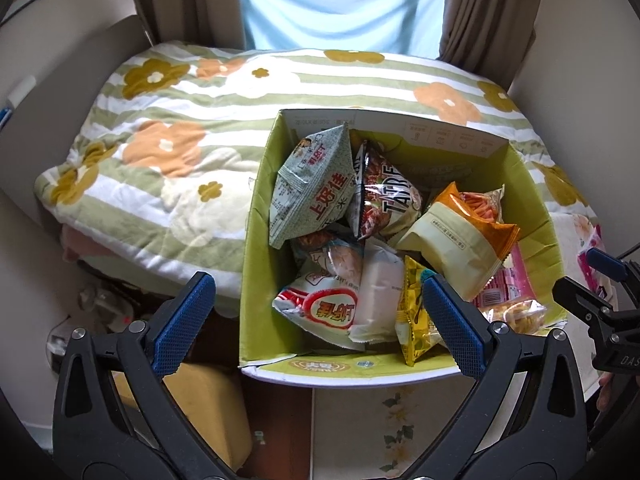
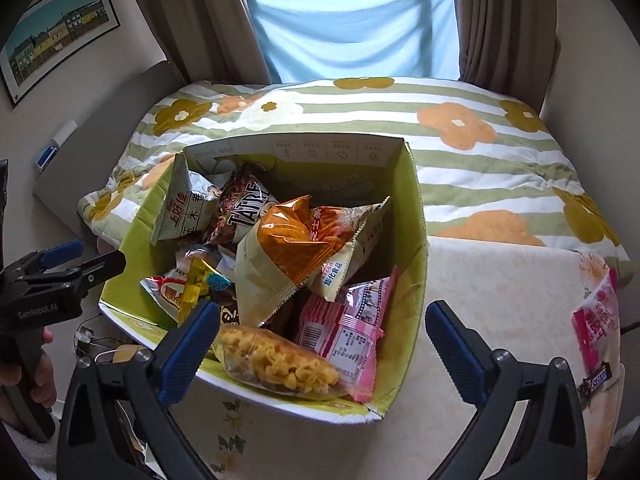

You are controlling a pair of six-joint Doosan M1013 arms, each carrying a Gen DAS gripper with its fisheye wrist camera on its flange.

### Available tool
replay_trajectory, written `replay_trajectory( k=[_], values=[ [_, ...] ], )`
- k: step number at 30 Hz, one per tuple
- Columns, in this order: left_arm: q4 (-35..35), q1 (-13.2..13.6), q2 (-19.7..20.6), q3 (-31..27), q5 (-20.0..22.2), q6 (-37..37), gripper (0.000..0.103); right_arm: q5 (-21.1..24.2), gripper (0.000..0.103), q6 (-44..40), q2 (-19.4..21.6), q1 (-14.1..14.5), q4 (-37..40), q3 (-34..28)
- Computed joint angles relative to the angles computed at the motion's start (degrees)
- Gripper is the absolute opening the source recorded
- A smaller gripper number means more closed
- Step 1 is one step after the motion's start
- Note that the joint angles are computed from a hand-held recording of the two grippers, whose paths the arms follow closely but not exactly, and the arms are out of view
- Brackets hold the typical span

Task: Organize snacks
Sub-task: 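Move both open tools away from the box toward the pink bag and Snickers bar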

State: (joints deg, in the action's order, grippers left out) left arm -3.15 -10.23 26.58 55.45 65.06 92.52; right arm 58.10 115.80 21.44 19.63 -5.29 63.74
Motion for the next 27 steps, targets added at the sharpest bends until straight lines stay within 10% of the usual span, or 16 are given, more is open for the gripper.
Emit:
replay_trajectory(
  k=[11, 27],
  values=[
    [1.16, -2.94, -2.16, 1.2, -2.26, -1.42, 0.102, -3.38, 0.102, 0.38, -4.8, -1.37, -1.01, 5.15],
    [-0.17, -17.86, -2.47, 0.71, -4.14, 0.66, 0.102, -4.54, 0.102, 0.09, -18.1, -10.04, -3.23, 20.14]
  ],
)
